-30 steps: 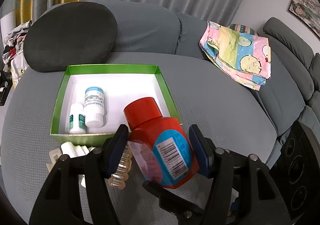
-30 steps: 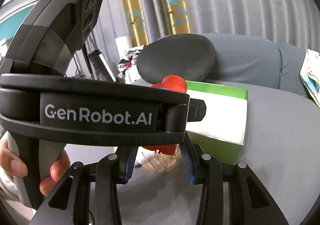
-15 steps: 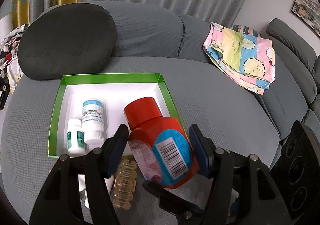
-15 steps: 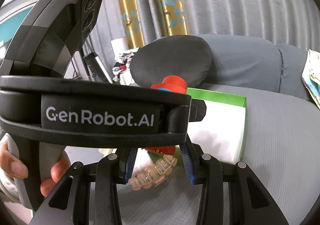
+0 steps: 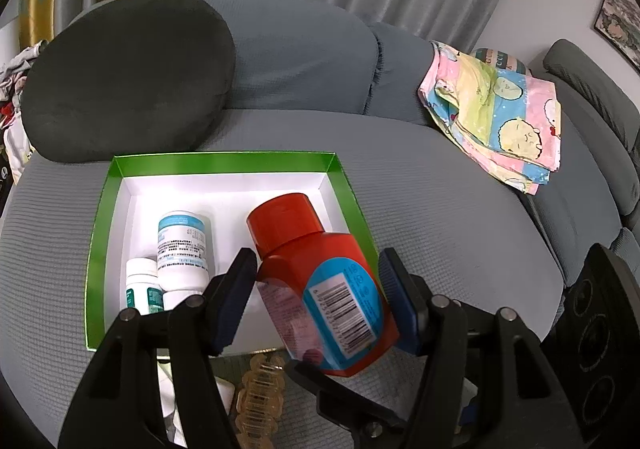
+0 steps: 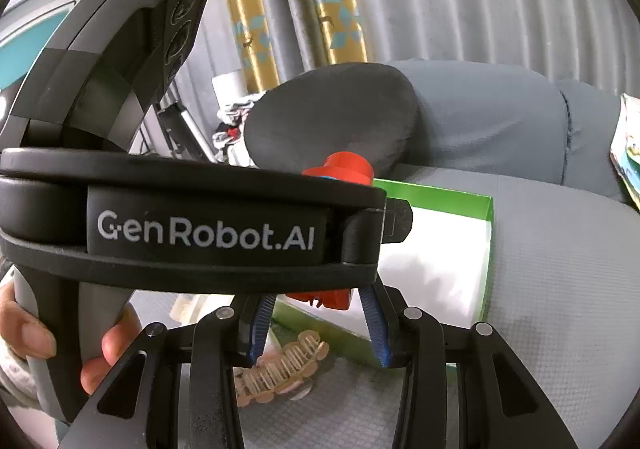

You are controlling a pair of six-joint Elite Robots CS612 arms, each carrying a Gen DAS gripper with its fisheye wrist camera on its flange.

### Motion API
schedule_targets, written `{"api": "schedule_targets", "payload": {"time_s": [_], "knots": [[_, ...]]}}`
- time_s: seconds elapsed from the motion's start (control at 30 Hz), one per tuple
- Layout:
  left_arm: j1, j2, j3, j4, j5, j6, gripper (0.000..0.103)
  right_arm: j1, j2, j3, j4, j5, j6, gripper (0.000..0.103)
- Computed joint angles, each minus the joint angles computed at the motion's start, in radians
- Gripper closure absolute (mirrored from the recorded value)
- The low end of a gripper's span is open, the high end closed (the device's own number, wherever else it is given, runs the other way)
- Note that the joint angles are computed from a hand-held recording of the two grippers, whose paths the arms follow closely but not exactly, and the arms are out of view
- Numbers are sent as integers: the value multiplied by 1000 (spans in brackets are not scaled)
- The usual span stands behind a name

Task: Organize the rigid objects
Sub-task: 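Lift the red bottle and carry it over the green box, then lower the red bottle into the green box and open the left gripper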

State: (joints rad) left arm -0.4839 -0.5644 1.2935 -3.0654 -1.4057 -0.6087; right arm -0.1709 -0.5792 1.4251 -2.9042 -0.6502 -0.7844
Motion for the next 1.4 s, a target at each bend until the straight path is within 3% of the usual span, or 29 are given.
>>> {"api": "schedule_targets", "payload": {"time_s": [0.6, 1.4], "knots": [[22, 43, -66, 56, -32, -6, 40, 20, 39, -73, 60, -34, 13, 60], [32, 64, -97, 86, -45, -10, 40, 26, 48, -89, 79, -51, 11, 60]]}}
